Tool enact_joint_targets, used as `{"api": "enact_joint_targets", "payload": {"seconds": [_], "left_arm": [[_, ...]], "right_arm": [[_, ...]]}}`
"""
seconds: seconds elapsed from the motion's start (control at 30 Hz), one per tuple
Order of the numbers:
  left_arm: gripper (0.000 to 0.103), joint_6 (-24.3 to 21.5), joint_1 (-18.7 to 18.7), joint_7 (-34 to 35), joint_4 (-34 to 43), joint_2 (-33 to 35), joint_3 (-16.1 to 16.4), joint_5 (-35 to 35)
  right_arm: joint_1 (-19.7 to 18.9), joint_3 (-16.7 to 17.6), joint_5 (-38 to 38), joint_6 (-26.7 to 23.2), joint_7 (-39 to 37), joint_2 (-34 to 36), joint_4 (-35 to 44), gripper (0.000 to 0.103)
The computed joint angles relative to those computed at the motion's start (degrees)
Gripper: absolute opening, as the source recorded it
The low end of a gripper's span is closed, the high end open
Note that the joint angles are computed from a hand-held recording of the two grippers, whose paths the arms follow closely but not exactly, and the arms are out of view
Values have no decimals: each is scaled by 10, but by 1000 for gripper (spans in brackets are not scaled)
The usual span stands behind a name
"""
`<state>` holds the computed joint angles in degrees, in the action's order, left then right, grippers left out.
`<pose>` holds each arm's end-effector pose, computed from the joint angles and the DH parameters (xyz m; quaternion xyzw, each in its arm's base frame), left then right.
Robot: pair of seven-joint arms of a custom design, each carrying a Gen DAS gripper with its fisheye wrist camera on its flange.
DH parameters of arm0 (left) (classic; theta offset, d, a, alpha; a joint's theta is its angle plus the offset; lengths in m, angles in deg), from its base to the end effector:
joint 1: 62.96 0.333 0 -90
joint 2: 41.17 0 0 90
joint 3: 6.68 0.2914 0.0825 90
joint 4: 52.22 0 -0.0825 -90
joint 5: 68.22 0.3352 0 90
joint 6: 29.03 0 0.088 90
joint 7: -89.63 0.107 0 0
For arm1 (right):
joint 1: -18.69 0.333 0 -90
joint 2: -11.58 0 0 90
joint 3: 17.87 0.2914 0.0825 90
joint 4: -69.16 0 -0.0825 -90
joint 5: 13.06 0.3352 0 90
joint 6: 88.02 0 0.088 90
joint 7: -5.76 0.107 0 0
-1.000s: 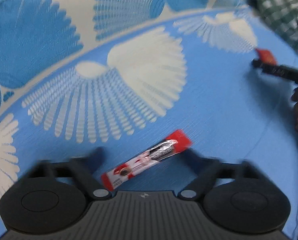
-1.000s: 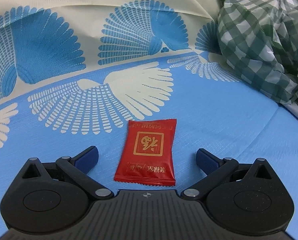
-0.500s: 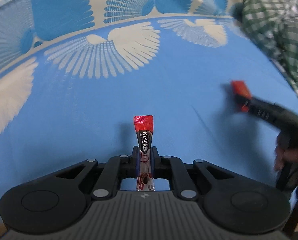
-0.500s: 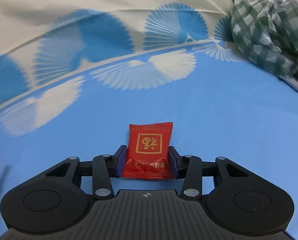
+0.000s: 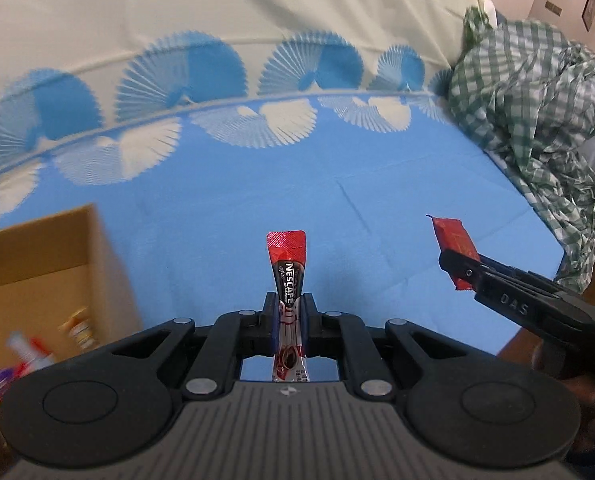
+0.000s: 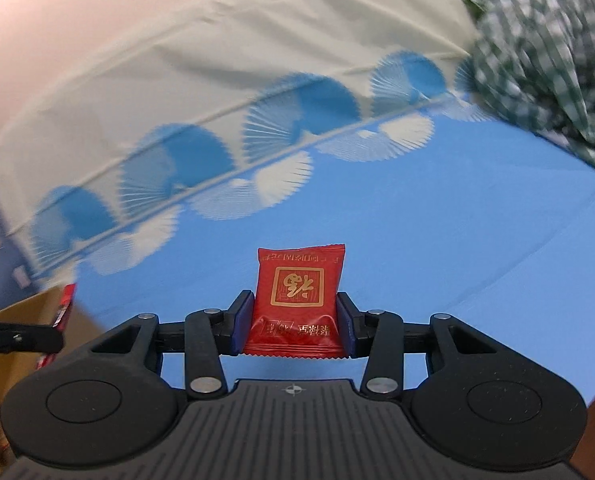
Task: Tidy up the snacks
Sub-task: 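Carry the Nescafé stick and red candy packet over the box with both tools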
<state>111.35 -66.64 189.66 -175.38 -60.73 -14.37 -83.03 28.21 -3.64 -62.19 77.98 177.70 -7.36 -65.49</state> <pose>0.4500 -0.0993 0.6020 -0.5854 0.7427 -0.2848 0.1568 0.3928 0.2336 0.5366 -0.5443 0.6936 -0.2431 0.4044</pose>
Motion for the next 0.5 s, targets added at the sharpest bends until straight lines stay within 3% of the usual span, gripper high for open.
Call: {"api": "enact_joint_targets", "payload": {"seconds": [0.23, 0.4, 0.5], "left_arm": [[11, -77, 27, -23, -115, -226, 21, 13], [11, -134, 55, -22, -176, -362, 41, 27], [11, -175, 78, -31, -192, -417, 49, 34]], "right_arm": [[106, 18, 116, -42, -99, -105, -26, 45], [157, 56, 176, -75, -129, -134, -14, 46], [186, 62, 206, -68, -141, -138, -9, 46]]}}
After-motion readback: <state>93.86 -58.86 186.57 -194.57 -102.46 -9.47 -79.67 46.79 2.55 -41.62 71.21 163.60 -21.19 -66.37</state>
